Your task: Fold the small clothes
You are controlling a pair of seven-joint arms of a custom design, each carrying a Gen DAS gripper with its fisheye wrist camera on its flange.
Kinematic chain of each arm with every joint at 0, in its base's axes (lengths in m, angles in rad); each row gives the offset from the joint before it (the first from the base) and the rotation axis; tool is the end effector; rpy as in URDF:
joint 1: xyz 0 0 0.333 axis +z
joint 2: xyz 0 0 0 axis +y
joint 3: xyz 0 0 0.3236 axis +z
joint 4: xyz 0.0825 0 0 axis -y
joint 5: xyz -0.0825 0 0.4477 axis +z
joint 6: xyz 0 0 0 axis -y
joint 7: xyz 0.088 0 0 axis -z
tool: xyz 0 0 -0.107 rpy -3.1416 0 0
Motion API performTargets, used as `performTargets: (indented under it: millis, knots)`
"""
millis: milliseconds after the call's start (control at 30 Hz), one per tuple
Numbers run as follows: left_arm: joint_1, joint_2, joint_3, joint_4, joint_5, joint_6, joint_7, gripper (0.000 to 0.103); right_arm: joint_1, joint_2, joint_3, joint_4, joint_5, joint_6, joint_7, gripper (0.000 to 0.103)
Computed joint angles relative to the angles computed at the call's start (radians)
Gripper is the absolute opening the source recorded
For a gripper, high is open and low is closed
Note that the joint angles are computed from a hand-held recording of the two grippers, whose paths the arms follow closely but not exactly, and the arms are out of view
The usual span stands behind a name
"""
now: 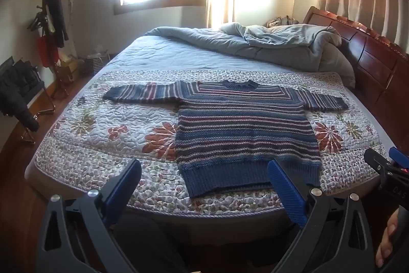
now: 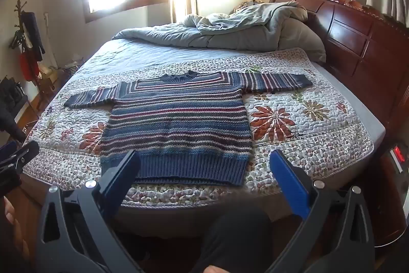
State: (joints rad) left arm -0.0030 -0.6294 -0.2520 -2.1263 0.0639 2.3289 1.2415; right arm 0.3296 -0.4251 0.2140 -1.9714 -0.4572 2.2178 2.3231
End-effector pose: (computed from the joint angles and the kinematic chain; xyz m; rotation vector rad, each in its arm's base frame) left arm 0.4390 -0.1534 0.7403 -1.7605 1.7030 -0.7920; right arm 0.4451 0.2811 0.7248 -1.7024 1.7772 -0.8038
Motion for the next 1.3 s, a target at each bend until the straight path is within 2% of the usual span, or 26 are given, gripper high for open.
performTargets:
  millis: [1300]
  knots:
    - [0.004, 0.007, -0.002, 0.017, 0.012, 0.002, -0.012, 0.099, -0.007, 0.008, 0.004, 0.013, -0.021, -0.001, 0.001, 0.101]
